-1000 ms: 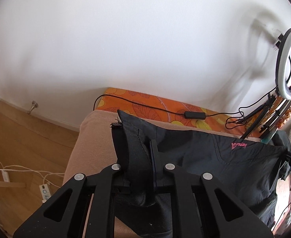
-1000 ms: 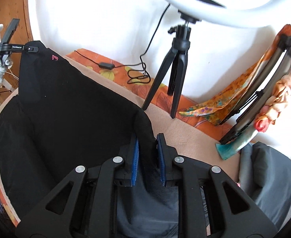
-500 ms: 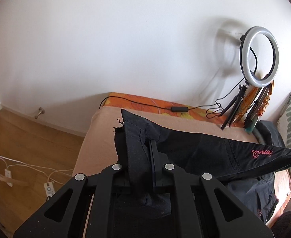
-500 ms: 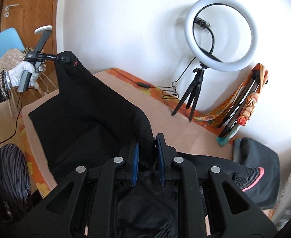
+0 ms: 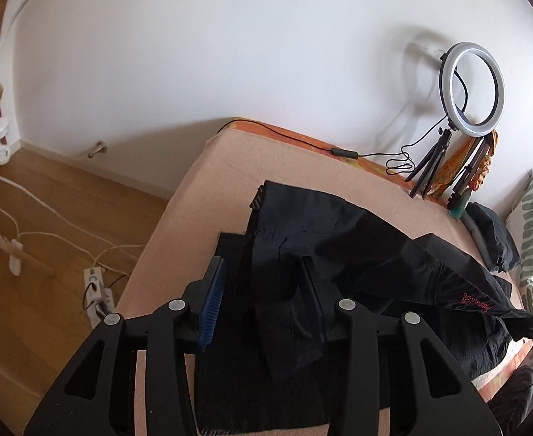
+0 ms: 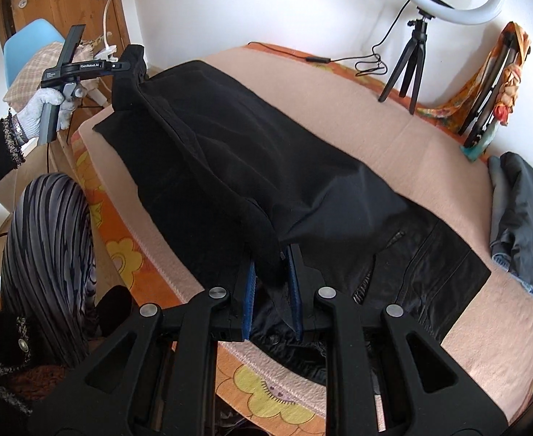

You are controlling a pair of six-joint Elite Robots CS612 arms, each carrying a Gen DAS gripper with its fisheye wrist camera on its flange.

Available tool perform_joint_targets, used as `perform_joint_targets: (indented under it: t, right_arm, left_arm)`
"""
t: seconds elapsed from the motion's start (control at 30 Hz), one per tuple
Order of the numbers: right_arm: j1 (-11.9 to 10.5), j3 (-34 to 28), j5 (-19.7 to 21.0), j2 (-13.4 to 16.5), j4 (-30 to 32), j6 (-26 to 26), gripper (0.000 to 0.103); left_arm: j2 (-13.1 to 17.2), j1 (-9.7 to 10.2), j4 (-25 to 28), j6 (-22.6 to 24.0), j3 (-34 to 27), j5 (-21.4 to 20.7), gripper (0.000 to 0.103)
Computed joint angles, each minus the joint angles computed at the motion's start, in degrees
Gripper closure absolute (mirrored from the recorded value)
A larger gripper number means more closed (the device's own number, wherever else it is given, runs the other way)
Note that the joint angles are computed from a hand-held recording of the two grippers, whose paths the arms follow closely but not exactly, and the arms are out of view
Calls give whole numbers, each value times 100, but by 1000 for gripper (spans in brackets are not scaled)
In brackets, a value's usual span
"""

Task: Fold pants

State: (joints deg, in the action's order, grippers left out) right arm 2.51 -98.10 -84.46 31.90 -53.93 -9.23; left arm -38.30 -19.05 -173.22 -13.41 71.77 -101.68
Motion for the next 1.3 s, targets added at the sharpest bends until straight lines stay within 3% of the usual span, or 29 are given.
perform_joint_targets:
  t: [0.3,0.47,0.53,0.57,0.63,0.7,0.9,1.03,1.2,1.3]
  right_arm:
    - [35,-5,262,-22,1011,-460,86]
    - [-31,146,748,-320,1528,-715,74]
    - [-116,212,1283,-455,1558,-716,74]
    - [-142,255,1481,-521,1500,-753,74]
    - [-145,392,1694,-642,1252,-829,67]
    - [-136,593,1849,-740,855,-775,52]
    - [65,1526,1842,-955,-397,-990,51]
    - [208,2421,2052,-1176,-1072,-1031,51]
    - [401,3578,2229,-1514,-1717,-1129,51]
    - [536,4161,2164,-1690,-1925,-1336,51]
  left_arm:
    - [-447,140,-652,-713,1148,-15,63]
    - [-655,194,-841,-1149,1486,-393,63]
    - [-699,204,-867,-1308,1521,-486,58]
    - [-699,214,-857,-1410,1501,-548,49]
    - [-658,241,-720,-1681,1374,-749,46]
    - [-583,263,-591,-1879,1220,-1018,43]
    - [-354,239,-425,-2387,909,-1260,38]
    - [-216,228,-242,-2689,759,-1305,38]
    - [-31,259,-614,-3326,661,-1447,39]
    - [11,242,-800,-3463,657,-1333,40]
